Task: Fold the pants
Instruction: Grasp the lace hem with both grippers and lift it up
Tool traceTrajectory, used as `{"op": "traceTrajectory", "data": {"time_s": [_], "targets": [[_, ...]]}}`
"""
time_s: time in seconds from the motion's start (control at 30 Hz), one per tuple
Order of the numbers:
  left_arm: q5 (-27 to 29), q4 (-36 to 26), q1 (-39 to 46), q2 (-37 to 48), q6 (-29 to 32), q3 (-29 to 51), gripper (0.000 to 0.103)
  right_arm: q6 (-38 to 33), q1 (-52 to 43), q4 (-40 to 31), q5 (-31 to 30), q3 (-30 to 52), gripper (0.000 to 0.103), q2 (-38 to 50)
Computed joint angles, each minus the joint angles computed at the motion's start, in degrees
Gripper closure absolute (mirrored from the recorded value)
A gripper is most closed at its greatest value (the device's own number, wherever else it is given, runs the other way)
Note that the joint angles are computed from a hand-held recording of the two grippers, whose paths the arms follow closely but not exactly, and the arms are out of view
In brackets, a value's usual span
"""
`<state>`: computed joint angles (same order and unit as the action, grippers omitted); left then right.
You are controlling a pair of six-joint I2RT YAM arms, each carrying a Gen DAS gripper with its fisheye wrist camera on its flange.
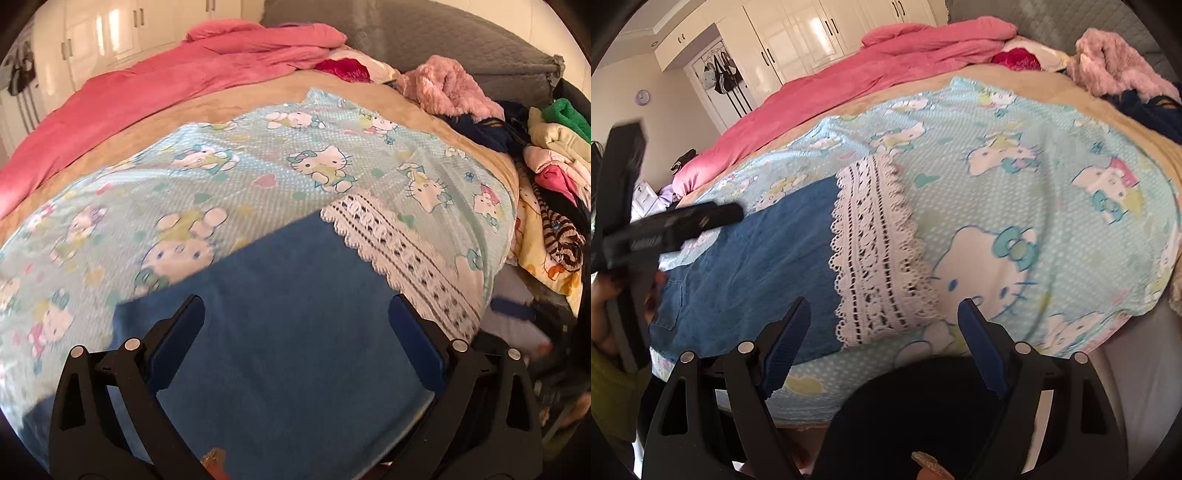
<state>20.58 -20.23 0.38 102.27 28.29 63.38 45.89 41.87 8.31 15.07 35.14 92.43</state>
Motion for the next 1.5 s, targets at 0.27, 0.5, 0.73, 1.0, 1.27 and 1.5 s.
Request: {"op": "traceTrajectory", "data": {"time_s": [0.27, 0.5, 0.73, 1.0, 1.27, 1.5], "targets": [[-3.7, -2.4, -5.9, 12.3, 2.2, 12.4, 0.010, 2.4, -1.7, 3.1, -1.6, 1.2, 0.022, 4.8], [-5.1, -5.8, -8.2, 21.9, 2.1, 23.4, 0.010, 3.1, -2.6, 5.6, -2.0, 1.0, 0.021, 6.9], [-3.2, -11.2, -8.9, 28.7, 3.1, 32.5, 0.018, 3.1, -2.6, 8.2, -2.5, 1.2, 0.021, 8.1], [1.9, -17.9, -8.3, 34.0, 2.6, 39.4, 0.044, 2.4, -2.0, 10.1, -2.8, 1.8, 0.039, 9.5], [4.6, -18.6, -8.7, 33.0, 3.4, 37.8, 0.079, 4.1, -4.4, 17.6, -6.6, -0.3, 0.065, 11.2], [4.7, -15.3, -8.5, 30.9, 2.2, 34.2, 0.089, 3.9, -4.7, 22.1, -8.6, -1.9, 0.081, 11.5]]}}
